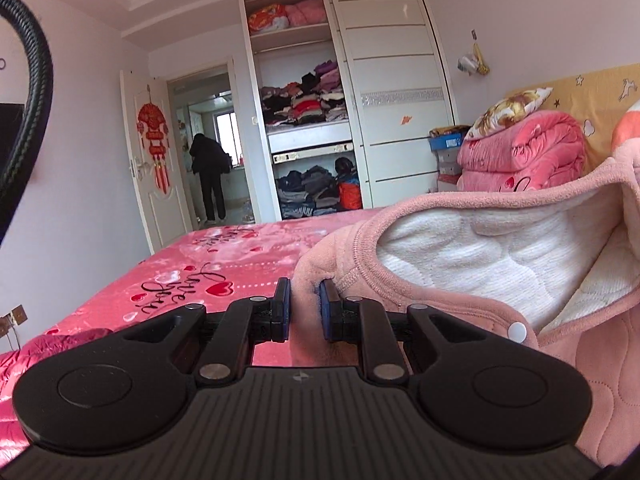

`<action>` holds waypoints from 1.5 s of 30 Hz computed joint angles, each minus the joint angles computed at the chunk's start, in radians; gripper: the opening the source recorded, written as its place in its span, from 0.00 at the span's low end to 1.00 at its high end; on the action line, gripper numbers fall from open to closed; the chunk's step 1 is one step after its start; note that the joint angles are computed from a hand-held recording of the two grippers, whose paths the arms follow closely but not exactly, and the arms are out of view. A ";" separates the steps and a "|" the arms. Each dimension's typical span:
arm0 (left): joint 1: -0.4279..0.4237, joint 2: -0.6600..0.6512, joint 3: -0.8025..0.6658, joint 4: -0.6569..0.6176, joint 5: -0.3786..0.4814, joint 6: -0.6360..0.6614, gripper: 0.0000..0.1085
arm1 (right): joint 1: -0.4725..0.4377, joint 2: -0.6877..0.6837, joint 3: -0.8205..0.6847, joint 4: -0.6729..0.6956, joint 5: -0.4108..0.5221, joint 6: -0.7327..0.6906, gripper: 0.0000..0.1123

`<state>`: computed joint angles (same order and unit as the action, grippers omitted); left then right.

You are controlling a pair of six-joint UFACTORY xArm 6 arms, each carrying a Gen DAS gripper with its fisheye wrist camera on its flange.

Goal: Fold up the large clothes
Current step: 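Lower the jacket onto the bed and open both grippers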

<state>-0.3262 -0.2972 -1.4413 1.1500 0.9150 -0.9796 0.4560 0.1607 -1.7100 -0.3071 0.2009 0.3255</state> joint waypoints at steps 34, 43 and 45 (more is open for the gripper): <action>-0.428 -0.480 0.442 -0.075 0.387 -0.155 0.90 | 0.014 -0.615 0.685 -0.135 0.165 0.294 0.91; -0.768 -0.584 0.459 -0.125 0.694 -0.208 0.91 | 0.047 -0.879 0.943 0.120 0.330 0.270 0.91; -0.851 -0.611 0.466 -0.150 0.770 -0.239 0.91 | 0.056 -0.909 0.979 0.201 0.341 0.253 0.90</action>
